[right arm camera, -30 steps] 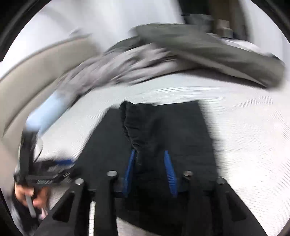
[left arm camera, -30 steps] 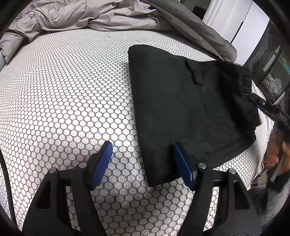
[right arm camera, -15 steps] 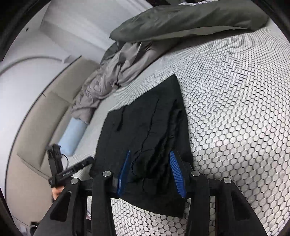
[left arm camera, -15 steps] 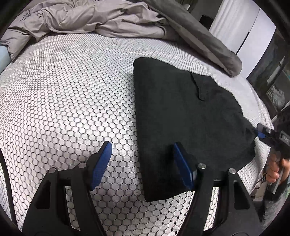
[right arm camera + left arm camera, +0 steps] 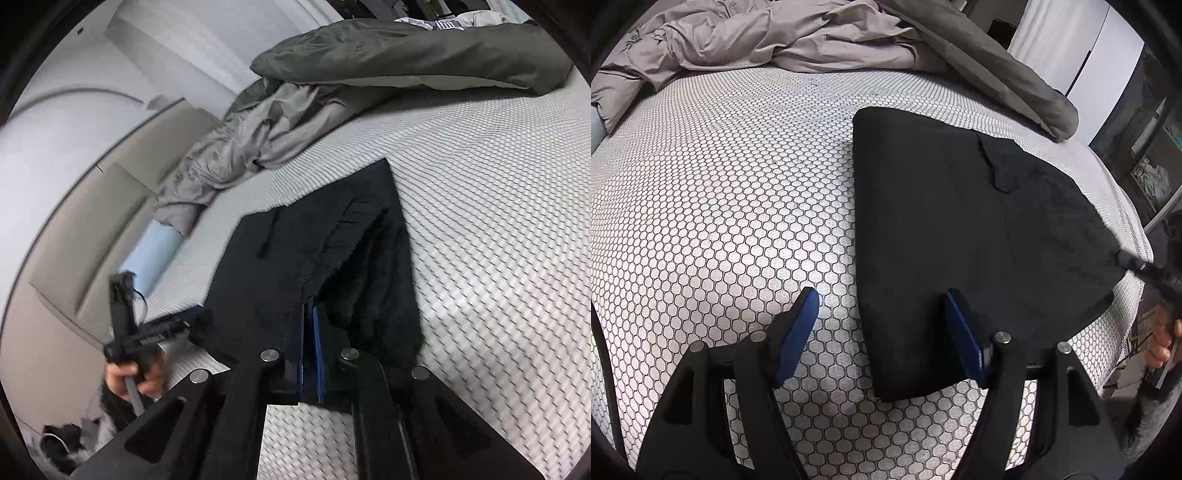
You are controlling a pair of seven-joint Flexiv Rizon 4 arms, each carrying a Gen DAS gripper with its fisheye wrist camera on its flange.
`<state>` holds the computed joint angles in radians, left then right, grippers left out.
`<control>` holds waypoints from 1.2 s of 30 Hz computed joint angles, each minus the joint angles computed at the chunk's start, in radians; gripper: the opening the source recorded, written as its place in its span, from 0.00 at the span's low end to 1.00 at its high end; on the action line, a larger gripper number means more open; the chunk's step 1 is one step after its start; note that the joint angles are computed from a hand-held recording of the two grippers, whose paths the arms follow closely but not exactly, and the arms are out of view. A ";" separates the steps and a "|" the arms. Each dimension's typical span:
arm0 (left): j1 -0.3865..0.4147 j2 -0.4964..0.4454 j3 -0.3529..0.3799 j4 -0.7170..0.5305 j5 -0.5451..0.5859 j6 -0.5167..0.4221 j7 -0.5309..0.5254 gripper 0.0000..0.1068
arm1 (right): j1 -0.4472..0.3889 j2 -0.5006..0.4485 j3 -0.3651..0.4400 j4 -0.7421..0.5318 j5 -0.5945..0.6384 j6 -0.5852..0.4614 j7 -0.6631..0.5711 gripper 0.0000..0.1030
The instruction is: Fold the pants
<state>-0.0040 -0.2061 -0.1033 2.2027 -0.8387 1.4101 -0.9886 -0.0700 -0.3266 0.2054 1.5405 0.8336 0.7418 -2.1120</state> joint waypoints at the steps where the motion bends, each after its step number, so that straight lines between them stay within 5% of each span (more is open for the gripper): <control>1: 0.000 -0.001 0.005 -0.001 0.009 -0.006 -0.009 0.63 | 0.016 -0.007 -0.010 0.006 -0.037 0.005 0.030 0.05; 4: 0.002 -0.009 0.010 -0.011 0.024 -0.011 -0.024 0.63 | 0.057 -0.036 -0.030 0.023 -0.164 0.042 0.097 0.07; 8: 0.009 -0.028 0.001 -0.027 0.037 -0.007 -0.030 0.63 | -0.016 -0.049 0.009 -0.023 -0.054 -0.001 0.049 0.22; 18: 0.027 -0.043 -0.020 -0.036 0.049 -0.007 -0.042 0.63 | -0.063 -0.123 0.024 -0.109 0.002 -0.143 0.077 0.28; 23: 0.021 -0.045 -0.015 -0.039 0.071 -0.005 -0.059 0.63 | -0.095 -0.082 0.040 -0.105 0.068 -0.191 -0.024 0.28; 28: 0.023 -0.042 -0.020 -0.033 0.068 -0.003 -0.056 0.63 | -0.002 -0.093 -0.005 -0.087 -0.062 -0.142 0.055 0.29; 36: 0.026 -0.035 -0.028 -0.020 0.052 0.003 -0.040 0.63 | -0.022 -0.082 0.016 -0.078 -0.050 -0.086 0.056 0.35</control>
<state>0.0215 -0.2409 -0.1311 2.1831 -0.7866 1.4130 -1.0281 -0.0922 -0.4088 0.2215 1.4624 0.7836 0.6554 -2.0556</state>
